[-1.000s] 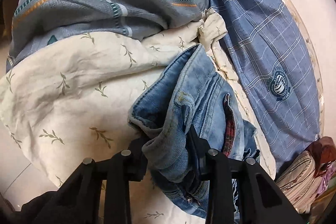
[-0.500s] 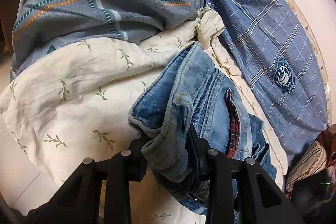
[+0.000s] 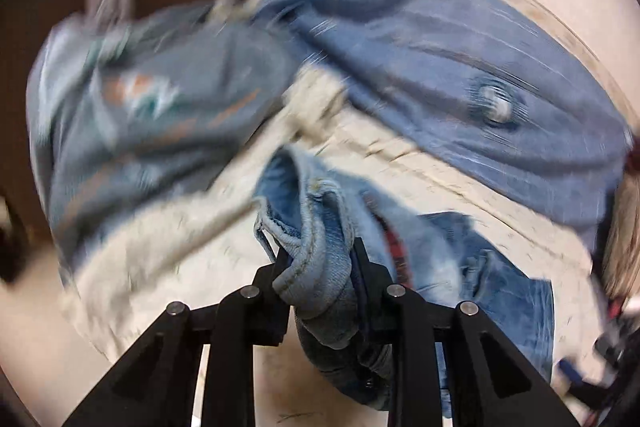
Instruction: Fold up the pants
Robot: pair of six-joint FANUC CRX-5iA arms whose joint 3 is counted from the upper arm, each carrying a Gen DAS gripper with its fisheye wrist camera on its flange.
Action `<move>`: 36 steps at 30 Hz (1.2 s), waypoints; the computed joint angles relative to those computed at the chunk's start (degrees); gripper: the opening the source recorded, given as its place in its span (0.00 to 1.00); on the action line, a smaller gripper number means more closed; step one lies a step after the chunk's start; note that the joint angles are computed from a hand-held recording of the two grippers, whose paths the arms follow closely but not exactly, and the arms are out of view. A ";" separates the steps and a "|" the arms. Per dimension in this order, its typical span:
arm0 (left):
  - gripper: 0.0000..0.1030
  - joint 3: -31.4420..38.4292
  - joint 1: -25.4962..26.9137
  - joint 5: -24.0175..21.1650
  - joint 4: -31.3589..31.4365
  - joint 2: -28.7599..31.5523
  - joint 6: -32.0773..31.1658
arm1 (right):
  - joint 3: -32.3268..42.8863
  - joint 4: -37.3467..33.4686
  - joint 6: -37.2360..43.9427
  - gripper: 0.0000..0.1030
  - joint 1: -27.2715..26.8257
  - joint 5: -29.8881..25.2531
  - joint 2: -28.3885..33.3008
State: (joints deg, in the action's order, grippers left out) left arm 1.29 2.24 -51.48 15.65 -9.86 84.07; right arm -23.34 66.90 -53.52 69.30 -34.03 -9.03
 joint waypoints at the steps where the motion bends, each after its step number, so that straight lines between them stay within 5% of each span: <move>1: 0.26 1.39 -1.97 0.32 -2.18 -0.13 -0.77 | -2.91 5.26 -5.63 0.78 0.50 -3.11 -1.94; 6: 0.26 8.21 -19.10 1.45 -19.04 -0.42 -9.90 | -10.44 17.19 -17.90 0.78 2.89 -14.49 -8.53; 10: 0.26 9.35 -34.08 -2.23 -31.23 1.65 -23.71 | -16.16 23.86 -31.58 0.78 2.71 -17.17 -12.68; 14: 0.31 11.95 -40.67 -13.83 -34.46 8.60 -34.29 | -20.39 27.14 -40.86 0.78 2.78 -19.71 -15.75; 16: 0.35 9.87 -42.95 -10.81 -38.65 7.98 -34.20 | -20.80 27.00 -41.40 0.79 3.11 -20.55 -16.11; 18: 0.44 11.02 -41.65 -12.36 -35.32 7.96 -35.05 | -21.24 27.37 -41.97 0.81 2.50 -19.50 -16.57; 20: 0.69 12.47 -37.79 -15.00 -27.48 7.87 -35.08 | -21.33 27.06 -41.93 0.87 2.15 -18.52 -16.81; 24: 0.79 7.01 -24.31 -14.35 -1.23 2.44 -35.82 | -20.57 26.36 -39.43 0.87 0.96 -14.80 -16.36; 27: 0.87 -0.78 -13.66 -10.98 14.08 -2.27 -32.80 | -17.44 22.35 -29.68 0.87 0.03 -9.63 -14.52; 29: 0.91 -4.22 -8.90 -6.01 13.35 -4.52 -24.44 | -14.21 17.84 -20.79 0.87 -0.19 -5.80 -12.32; 32: 0.91 -1.93 -6.85 -8.20 4.91 -1.29 -13.28 | -9.93 11.57 -10.67 0.87 -1.18 -0.16 -8.93; 36: 0.91 -3.98 -8.23 -7.49 1.02 -0.07 -13.12 | -0.90 -3.36 8.99 0.87 -0.68 0.62 -2.72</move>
State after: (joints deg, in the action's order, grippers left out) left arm -2.69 -5.99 -58.97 16.67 -9.93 70.95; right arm -24.24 63.53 -44.53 68.61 -33.41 -11.76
